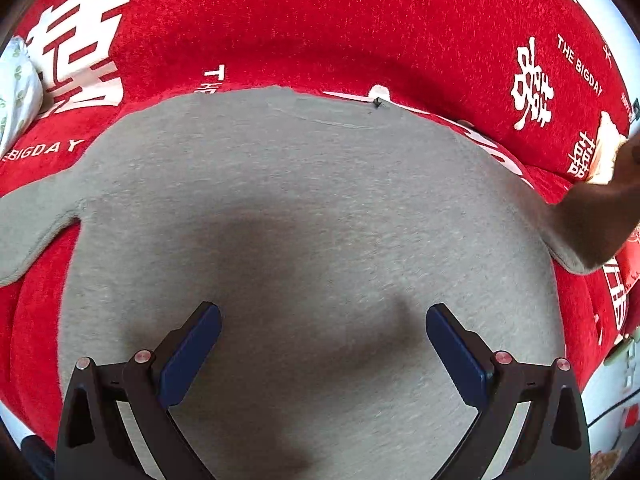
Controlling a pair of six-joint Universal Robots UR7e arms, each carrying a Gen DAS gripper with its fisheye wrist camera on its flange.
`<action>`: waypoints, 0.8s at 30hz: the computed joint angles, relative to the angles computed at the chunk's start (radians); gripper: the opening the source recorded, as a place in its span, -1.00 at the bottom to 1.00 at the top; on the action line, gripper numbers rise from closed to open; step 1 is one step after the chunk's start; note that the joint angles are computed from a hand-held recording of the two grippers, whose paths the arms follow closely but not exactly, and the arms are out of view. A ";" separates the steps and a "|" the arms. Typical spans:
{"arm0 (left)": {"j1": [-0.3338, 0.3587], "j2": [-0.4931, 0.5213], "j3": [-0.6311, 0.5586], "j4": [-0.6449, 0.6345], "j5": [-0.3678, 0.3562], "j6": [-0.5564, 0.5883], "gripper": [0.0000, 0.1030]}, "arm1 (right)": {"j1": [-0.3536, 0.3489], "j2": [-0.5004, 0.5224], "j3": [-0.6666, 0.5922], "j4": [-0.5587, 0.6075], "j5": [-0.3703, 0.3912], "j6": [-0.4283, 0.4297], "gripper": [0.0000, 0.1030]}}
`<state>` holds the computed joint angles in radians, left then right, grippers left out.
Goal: Fold small clothes
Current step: 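Lift the grasped sleeve with the right gripper toward the sweater body, then lay the sleeve across the sweater body and open the right gripper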
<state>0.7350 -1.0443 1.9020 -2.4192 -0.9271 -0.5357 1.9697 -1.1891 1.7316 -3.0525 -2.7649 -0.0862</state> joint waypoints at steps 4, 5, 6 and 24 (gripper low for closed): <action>0.005 -0.024 0.018 -0.003 0.006 0.011 1.00 | 0.018 0.050 -0.034 0.009 0.010 -0.001 -0.87; 0.006 -0.029 0.022 -0.004 0.009 0.012 1.00 | 0.022 0.061 -0.042 0.010 0.012 -0.003 -0.87; 0.007 -0.034 0.026 -0.005 0.011 0.014 1.00 | 0.026 0.075 -0.052 0.013 0.015 -0.006 -0.87; 0.043 -0.125 0.063 0.017 0.029 0.003 1.00 | 0.087 0.283 -0.184 0.086 0.101 0.000 -0.87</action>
<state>0.7781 -1.1690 1.9655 -2.4023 -0.8981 -0.5324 2.0569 -0.9063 1.5474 -2.9667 -2.6635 -0.0861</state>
